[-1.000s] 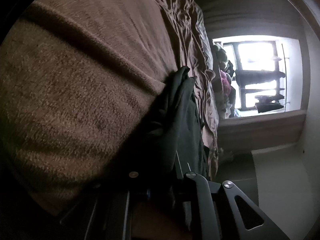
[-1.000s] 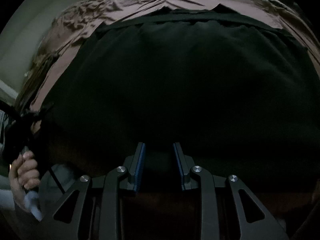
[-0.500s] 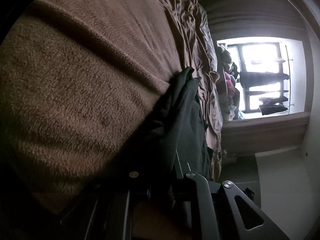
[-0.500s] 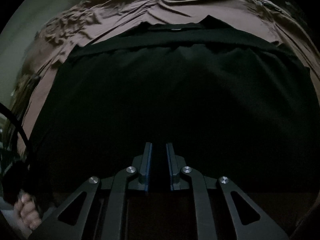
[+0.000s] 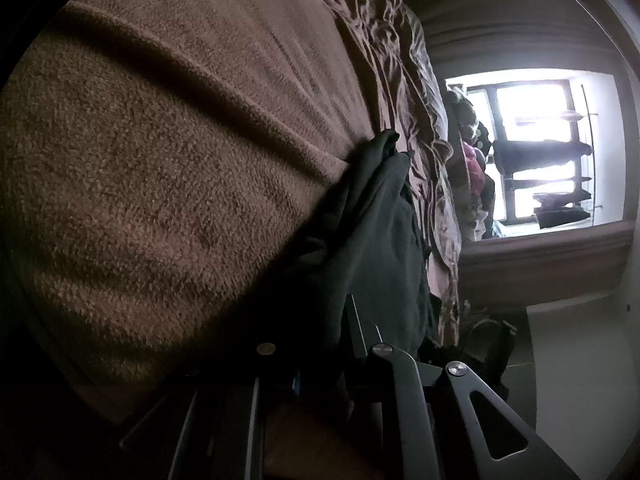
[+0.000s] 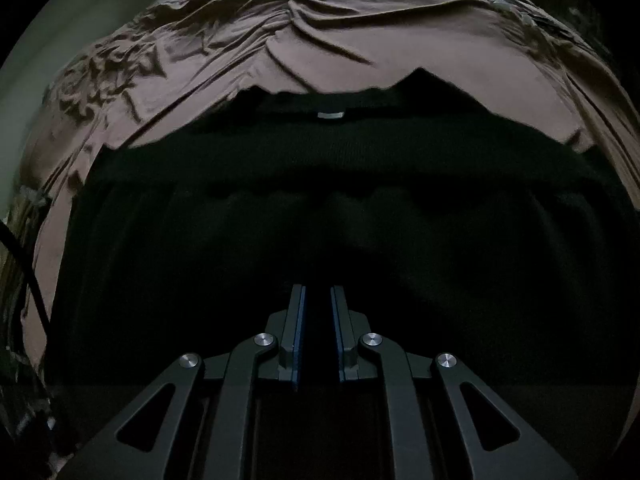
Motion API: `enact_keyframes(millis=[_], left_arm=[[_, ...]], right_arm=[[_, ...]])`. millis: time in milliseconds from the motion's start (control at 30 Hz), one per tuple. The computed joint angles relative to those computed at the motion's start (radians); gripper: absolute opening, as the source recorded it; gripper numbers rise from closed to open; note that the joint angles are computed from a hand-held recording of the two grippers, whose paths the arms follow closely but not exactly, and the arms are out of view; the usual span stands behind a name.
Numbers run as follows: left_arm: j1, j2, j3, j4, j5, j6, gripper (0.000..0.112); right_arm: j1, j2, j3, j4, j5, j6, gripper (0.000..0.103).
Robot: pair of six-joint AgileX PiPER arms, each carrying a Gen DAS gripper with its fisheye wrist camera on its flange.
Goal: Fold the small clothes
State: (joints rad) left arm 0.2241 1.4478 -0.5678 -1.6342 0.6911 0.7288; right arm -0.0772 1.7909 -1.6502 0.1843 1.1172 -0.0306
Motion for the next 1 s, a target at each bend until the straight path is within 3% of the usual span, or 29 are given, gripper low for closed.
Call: enact_keyframes(millis=[200,367,467,600,1000], left_arm=[[-0.013,0.017,-0.015,-0.01,0.002,0.008,0.014],[0.071,0.043,0.019,-0.091,0.156,0.125,0.011],[0.116,0.035,0.019,-0.093,0.242,0.145,0.011],[0.124,0.026,-0.013,-0.094,0.291,0.148,0.011],[0.052,0.003,-0.141,-0.088,0.337,0.083,0.01]], right_arm=[[0.003,0.139,-0.161,-0.004,0.022,0.019,0.009],[0.009,0.142,-0.186,-0.018,0.067,0.036,0.009],[-0.003,0.075,-0.096,0.02,0.07,-0.01,0.009],[-0.019,-0.029,0.05,0.052,0.048,-0.055,0.009],[-0.127,-0.22,0.291,0.197,0.095,-0.154,0.009]])
